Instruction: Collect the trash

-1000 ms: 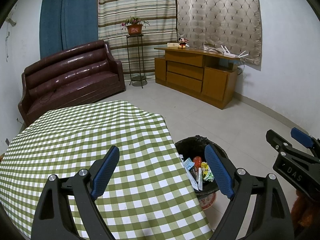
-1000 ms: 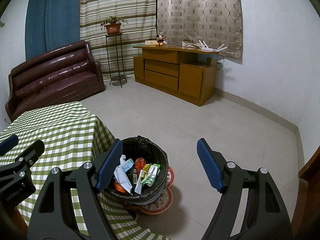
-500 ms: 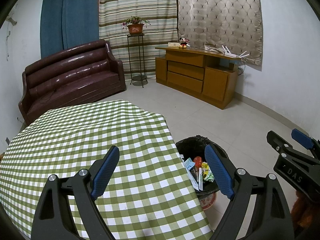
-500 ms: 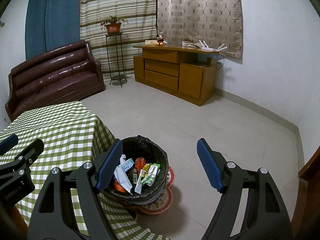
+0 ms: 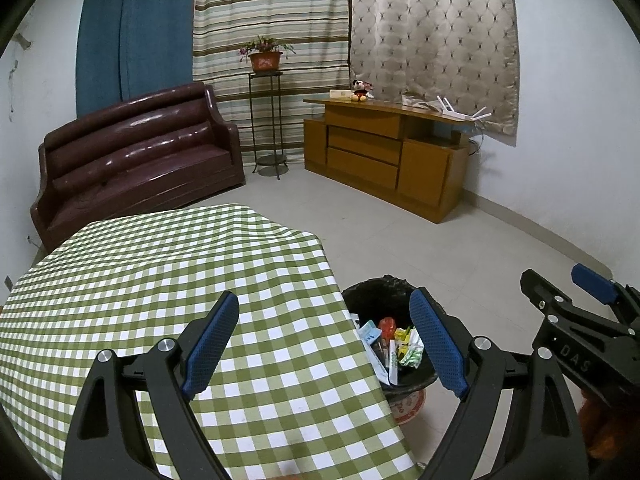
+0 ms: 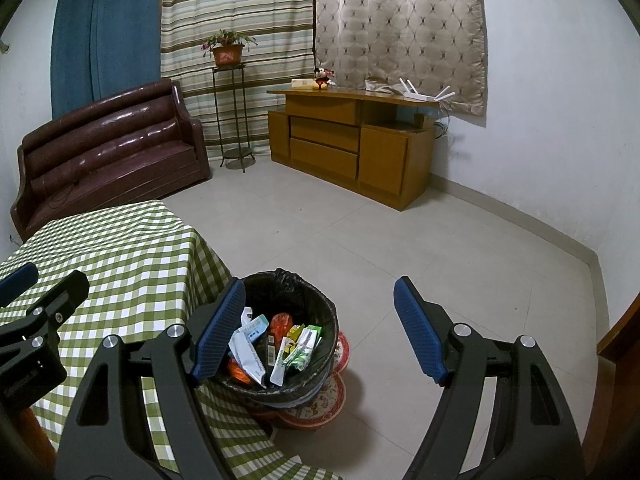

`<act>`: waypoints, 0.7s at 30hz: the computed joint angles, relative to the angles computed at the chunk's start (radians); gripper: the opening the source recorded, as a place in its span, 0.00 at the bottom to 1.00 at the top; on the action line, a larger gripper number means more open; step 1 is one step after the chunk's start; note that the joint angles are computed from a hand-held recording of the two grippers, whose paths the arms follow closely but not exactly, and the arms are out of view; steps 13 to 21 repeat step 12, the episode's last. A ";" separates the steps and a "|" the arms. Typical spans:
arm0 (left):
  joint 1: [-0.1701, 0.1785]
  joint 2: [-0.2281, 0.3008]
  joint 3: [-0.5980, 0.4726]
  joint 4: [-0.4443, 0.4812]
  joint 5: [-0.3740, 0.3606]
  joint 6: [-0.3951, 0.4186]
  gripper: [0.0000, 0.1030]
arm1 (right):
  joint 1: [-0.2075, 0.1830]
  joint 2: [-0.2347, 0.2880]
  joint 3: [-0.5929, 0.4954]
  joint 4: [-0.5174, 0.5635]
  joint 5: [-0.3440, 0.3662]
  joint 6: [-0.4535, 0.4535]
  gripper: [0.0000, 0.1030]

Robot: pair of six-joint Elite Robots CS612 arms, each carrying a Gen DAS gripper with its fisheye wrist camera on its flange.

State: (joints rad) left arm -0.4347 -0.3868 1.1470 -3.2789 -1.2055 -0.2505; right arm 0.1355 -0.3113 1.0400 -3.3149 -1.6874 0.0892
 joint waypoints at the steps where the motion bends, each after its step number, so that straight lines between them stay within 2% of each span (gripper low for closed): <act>1: 0.000 -0.001 0.000 0.004 -0.001 0.003 0.82 | 0.000 0.000 0.002 -0.001 0.001 0.000 0.73; 12: 0.015 -0.002 -0.007 0.073 0.020 -0.032 0.82 | 0.011 0.016 -0.018 0.018 0.001 -0.017 0.73; 21: 0.015 -0.002 -0.007 0.073 0.020 -0.032 0.82 | 0.011 0.016 -0.018 0.018 0.001 -0.017 0.73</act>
